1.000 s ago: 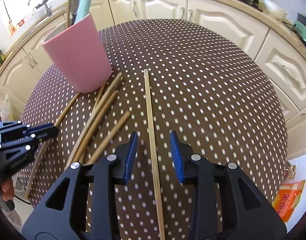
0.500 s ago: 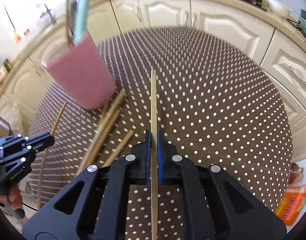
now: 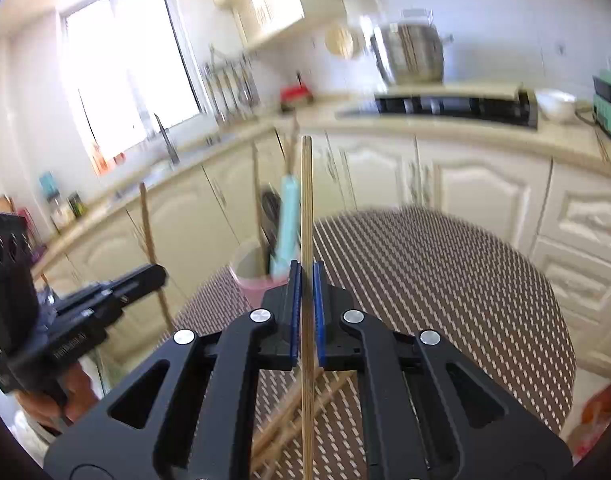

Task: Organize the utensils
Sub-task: 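Lift the chopstick into the pink cup with the left tool while the right tool drops its chopstick in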

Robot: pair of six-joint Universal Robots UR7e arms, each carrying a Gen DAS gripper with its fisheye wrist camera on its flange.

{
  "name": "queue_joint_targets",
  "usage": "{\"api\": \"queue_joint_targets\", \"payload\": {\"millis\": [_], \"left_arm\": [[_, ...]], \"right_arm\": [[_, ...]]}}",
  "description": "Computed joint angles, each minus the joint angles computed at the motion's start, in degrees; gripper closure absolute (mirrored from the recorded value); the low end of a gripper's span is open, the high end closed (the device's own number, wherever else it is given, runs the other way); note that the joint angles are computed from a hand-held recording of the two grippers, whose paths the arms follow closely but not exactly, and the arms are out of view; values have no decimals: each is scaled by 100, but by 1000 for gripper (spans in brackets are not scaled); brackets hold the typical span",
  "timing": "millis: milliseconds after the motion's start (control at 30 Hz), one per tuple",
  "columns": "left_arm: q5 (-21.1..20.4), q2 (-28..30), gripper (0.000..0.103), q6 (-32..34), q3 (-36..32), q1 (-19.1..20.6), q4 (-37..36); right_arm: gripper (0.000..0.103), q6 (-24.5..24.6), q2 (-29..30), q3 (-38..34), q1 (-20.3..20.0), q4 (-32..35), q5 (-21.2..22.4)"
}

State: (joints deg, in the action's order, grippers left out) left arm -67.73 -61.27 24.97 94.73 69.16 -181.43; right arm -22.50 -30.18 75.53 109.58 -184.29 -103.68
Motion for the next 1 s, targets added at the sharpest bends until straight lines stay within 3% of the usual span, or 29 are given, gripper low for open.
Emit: {"api": "queue_joint_targets", "payload": {"millis": [167, 267, 500, 700, 1000], "left_arm": [[-633, 215, 97, 353, -185, -45, -752], [-474, 385, 97, 533, -375, -137, -1055], [-594, 718, 97, 633, -866, -147, -1697], [-921, 895, 97, 602, -1176, 4, -2199], [-846, 1326, 97, 703, -1653, 118, -2351]], "right_arm": [[96, -168, 331, -302, 104, -807, 420], [96, -257, 571, -647, 114, -1013, 602], [96, -330, 1097, -1424, 152, -1211, 907], [96, -203, 1468, -1975, 125, -1311, 1094], [96, -136, 1843, -2526, 69, -1597, 1259]]}}
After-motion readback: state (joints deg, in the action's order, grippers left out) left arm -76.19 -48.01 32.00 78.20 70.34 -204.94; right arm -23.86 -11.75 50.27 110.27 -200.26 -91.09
